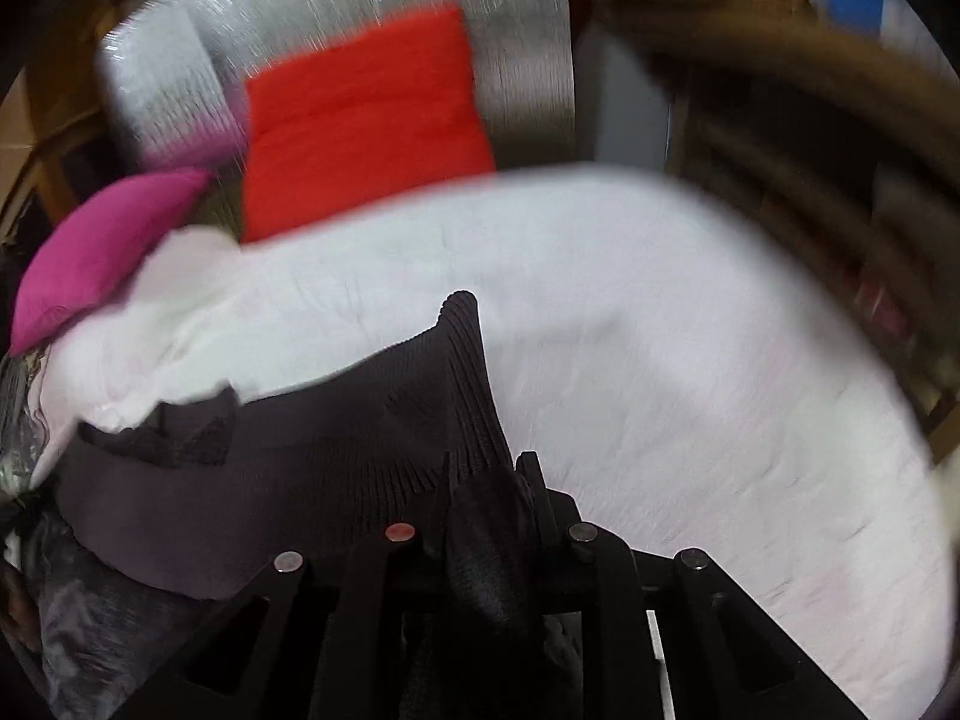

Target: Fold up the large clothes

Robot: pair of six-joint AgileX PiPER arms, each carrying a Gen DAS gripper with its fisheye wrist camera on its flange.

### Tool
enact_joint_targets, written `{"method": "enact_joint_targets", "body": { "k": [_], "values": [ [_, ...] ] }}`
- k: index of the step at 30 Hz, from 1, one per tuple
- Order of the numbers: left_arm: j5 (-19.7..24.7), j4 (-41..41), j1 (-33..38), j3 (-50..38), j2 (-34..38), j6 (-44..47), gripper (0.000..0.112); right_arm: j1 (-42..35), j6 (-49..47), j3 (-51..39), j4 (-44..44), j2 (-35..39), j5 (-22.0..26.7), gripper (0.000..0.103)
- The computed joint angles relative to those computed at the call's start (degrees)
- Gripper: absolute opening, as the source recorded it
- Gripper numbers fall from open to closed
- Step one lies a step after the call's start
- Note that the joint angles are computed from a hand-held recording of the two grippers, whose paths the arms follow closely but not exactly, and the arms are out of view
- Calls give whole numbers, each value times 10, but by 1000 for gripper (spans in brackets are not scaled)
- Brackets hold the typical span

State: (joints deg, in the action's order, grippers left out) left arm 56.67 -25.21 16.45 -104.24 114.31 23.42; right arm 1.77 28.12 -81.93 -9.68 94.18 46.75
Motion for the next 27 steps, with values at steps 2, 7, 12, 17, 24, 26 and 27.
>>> {"method": "enact_joint_targets", "body": {
  "k": [2,7,12,17,24,26,27],
  "values": [
    [26,-6,8,-25,12,-10,29,-35,-62,5,92,9,-5,25],
    [70,27,33,-57,-5,-63,64,-85,-89,37,169,-63,-26,82],
    [51,59,41,24,-129,-13,65,-53,-165,-15,199,-90,77,82],
    [-31,22,69,266,-328,79,77,63,-132,-87,134,-43,173,82],
    [-101,127,-3,391,-356,42,77,192,10,-127,-59,62,210,35],
    [-92,123,-2,375,-348,50,77,193,25,-131,-75,66,197,24],
    [-91,121,-1,367,-341,51,77,196,35,-141,-89,74,196,20]
  ]
}}
